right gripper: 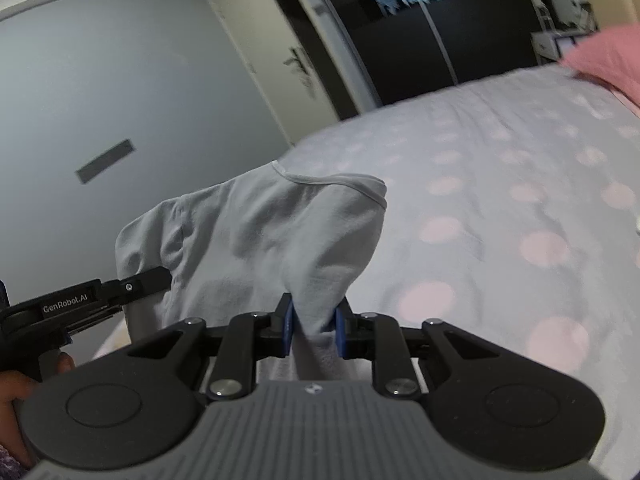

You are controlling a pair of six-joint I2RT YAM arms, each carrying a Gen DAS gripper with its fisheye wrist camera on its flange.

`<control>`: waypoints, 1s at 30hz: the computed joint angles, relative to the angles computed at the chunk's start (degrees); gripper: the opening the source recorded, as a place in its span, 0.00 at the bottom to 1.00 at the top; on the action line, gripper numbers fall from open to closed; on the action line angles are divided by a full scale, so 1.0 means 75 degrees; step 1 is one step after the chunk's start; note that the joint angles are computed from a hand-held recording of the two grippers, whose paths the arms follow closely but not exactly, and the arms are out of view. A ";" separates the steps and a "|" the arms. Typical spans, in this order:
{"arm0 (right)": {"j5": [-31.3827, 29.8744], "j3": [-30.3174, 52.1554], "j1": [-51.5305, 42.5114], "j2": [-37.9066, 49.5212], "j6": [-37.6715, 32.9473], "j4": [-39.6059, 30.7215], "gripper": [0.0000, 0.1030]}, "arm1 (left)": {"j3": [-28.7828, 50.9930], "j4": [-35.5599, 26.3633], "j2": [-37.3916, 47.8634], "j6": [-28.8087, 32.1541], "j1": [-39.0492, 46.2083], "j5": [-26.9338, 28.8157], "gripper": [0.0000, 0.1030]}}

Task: Fold clothes
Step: 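Carry the folded shirt with both grippers toward the stack of folded clothes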

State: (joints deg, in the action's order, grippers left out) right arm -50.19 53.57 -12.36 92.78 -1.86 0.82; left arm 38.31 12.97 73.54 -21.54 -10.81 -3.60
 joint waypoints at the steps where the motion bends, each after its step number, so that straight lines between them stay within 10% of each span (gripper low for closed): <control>1: -0.0071 0.0006 0.0074 -0.0123 0.0084 -0.0019 0.22 | -0.0040 -0.0149 -0.0290 0.0074 0.0056 -0.0045 0.09; 15: -0.0081 0.0502 0.2948 -0.0934 0.1961 0.0151 0.22 | 0.0434 -0.3334 -0.3732 0.1392 0.3921 0.1636 0.09; 30: 0.1354 0.1788 0.5005 0.0940 0.2675 0.0014 0.22 | 0.0995 -0.3002 -0.1378 0.2853 0.6975 0.3873 0.09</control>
